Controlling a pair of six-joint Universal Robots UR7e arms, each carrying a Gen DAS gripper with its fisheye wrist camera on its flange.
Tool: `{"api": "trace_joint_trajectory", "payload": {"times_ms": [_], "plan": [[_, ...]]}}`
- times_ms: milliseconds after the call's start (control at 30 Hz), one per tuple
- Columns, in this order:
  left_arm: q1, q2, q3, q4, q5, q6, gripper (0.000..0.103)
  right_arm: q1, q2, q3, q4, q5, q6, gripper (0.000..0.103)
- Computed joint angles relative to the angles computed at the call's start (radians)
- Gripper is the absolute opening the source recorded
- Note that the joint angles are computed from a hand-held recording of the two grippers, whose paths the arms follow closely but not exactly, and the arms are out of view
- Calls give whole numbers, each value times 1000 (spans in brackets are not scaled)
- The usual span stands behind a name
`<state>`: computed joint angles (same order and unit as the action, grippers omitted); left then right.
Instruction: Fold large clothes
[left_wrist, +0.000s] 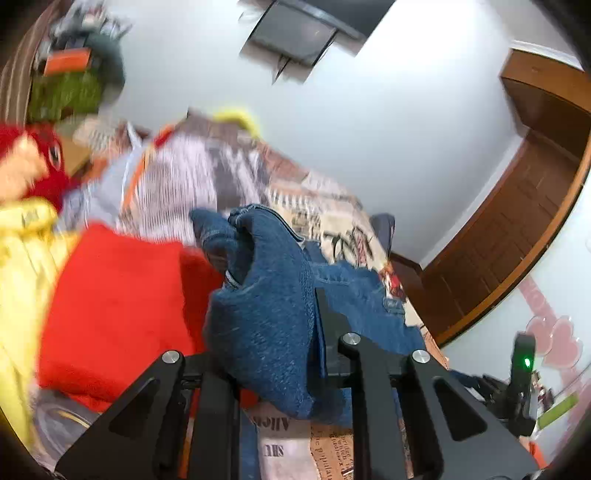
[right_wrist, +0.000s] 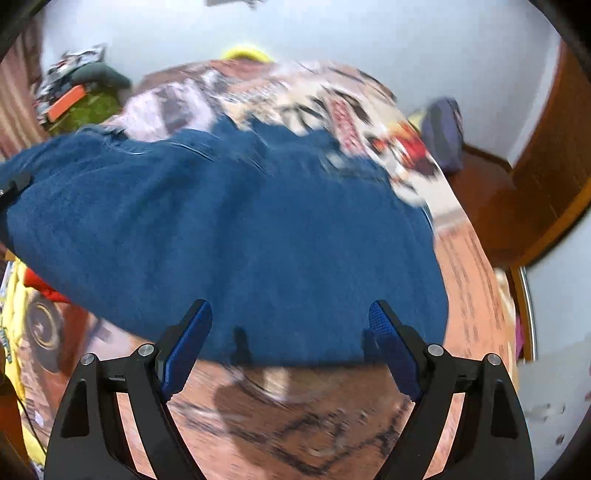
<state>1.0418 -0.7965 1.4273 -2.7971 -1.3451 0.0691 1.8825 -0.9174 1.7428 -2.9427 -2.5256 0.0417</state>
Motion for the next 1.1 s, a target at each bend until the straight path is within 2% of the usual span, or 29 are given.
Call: {"api": "trace_joint_trajectory", "payload": {"times_ms": [100,200,267,333,400,467,533,600,767,867,967,1000,1100], "plan": [[-11,-33,37,-61,27,47,16,7,73,-86,44,16,-36,85],[-6,-50,51,-80,62,62,16,-7,145,-155,150,67,0,85],[-2,-47,51,-86,86,65,16,-17,181,-171,153,107,19,85],[-5,-40,53,-94,138,67,16,-37,188,-173,194,191,64,88],[-7,-27,45,-91,168,58,16,-36,199,-178,182,194,43,95],[-16,-18,38,-92,178,56,16,-36,192,-173,186,207,24,96],[-33,-8,31,-95,188,68,16,-50,150,-142,196,287,16,94],[-61,-5,38,-108,195,92,16,-60,97,-87,168,331,31,94],[-145,43,28,-114,187,141,16,-69,-66,116,-25,297,24,94],[-201,94,13,-104,177,158,16,-80,-162,219,-111,227,22,94],[-245,140,5,-55,125,149,15,-93,-239,291,-143,153,58,94],[-257,155,5,-15,81,141,15,-95,-267,319,-145,127,80,94],[-266,197,-3,95,12,151,15,-120,-344,380,-133,82,131,94]]}}
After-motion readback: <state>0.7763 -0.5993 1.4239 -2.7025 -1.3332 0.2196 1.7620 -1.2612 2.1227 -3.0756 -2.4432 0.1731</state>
